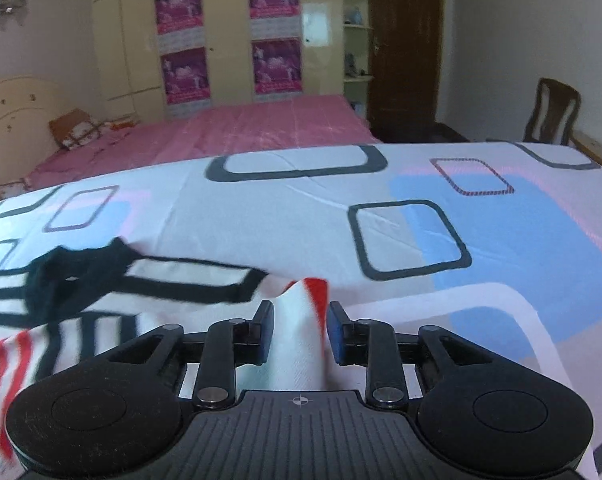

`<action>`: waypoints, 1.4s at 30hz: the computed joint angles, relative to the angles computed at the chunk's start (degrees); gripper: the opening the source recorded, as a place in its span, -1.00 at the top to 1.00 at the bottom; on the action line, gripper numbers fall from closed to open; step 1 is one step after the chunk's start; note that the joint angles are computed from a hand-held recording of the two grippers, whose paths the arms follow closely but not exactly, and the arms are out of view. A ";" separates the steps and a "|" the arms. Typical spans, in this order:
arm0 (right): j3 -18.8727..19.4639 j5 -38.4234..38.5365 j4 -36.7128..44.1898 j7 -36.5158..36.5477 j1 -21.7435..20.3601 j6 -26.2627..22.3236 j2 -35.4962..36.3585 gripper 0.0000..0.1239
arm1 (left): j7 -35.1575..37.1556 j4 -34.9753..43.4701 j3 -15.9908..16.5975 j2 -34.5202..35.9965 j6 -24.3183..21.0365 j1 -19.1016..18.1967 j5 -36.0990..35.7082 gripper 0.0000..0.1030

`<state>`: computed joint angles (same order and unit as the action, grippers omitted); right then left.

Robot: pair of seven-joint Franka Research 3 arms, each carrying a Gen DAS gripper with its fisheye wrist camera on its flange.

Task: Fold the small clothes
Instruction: 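Move the left gripper to the other black cuff and grasp it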

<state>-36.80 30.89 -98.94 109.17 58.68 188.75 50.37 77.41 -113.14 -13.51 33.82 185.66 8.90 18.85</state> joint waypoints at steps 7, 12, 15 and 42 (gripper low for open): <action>4.62 0.50 -5.16 -8.55 1.97 1.29 -3.52 0.53 | 0.03 -0.36 2.52 0.00 1.58 -2.17 1.05 0.38; -1.37 2.07 -7.92 -7.38 8.21 -0.39 -1.42 0.54 | 0.21 -0.37 2.12 -0.30 0.86 -1.66 1.48 0.38; -3.28 0.90 -8.49 -5.69 9.90 -2.84 -1.96 0.54 | -0.05 -0.85 1.93 -1.16 -0.15 -1.49 1.08 0.39; 8.38 -14.14 26.49 3.80 -0.79 -12.86 9.01 0.51 | -8.25 -17.31 17.65 -14.89 4.20 1.90 -4.92 -0.21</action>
<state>-28.42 16.74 -72.45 112.98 57.89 175.88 59.39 69.15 -130.46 4.14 18.93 189.87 10.80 13.93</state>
